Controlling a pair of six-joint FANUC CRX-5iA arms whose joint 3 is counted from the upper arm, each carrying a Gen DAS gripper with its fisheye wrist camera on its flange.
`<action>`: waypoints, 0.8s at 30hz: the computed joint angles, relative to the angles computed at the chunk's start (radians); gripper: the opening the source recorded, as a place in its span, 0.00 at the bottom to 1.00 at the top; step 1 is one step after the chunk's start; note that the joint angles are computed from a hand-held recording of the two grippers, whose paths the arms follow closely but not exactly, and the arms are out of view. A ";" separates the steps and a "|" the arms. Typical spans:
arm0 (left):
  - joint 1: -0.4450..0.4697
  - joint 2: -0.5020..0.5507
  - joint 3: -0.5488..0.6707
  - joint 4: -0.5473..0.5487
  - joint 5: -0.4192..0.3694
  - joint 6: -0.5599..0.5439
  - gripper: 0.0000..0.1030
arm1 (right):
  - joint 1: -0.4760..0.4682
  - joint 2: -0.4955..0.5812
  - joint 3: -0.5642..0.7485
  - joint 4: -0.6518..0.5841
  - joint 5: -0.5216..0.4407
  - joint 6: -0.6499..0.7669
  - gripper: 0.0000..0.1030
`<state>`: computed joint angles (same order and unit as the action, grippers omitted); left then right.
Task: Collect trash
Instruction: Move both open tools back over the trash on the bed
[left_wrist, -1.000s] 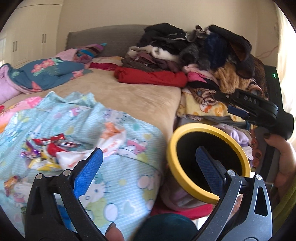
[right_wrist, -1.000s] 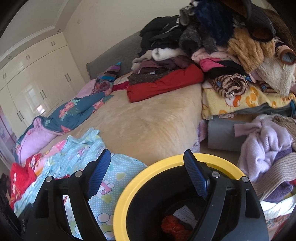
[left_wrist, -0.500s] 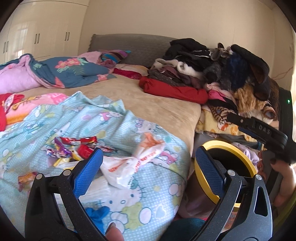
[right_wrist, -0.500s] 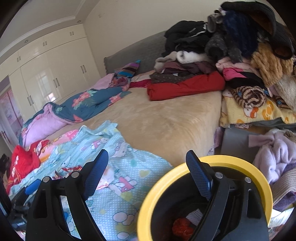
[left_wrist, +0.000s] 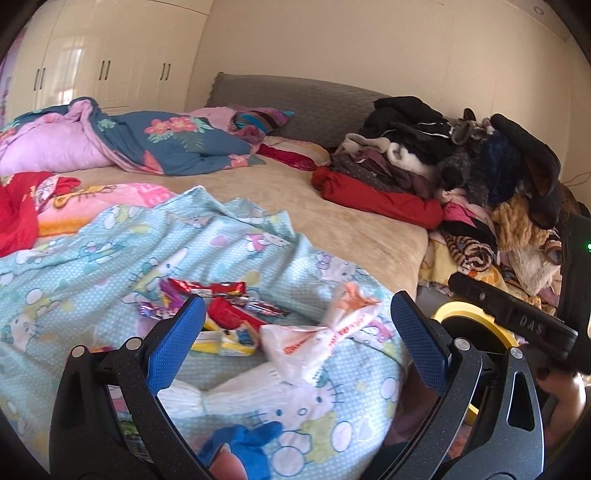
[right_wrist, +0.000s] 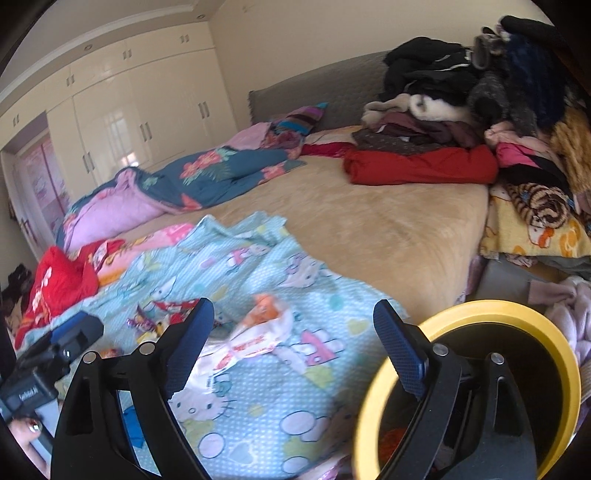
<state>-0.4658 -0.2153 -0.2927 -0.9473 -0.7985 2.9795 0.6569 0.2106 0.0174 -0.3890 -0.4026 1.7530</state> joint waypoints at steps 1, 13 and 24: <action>0.008 -0.008 -0.008 0.007 0.001 -0.006 0.89 | 0.008 0.001 -0.001 0.006 -0.001 0.002 0.84; 0.092 -0.121 -0.114 0.052 -0.030 -0.061 0.89 | 0.113 0.046 -0.048 0.245 0.041 -0.206 0.86; 0.210 -0.220 -0.225 0.184 -0.009 -0.212 0.89 | 0.175 0.115 -0.030 0.395 0.017 -0.387 0.89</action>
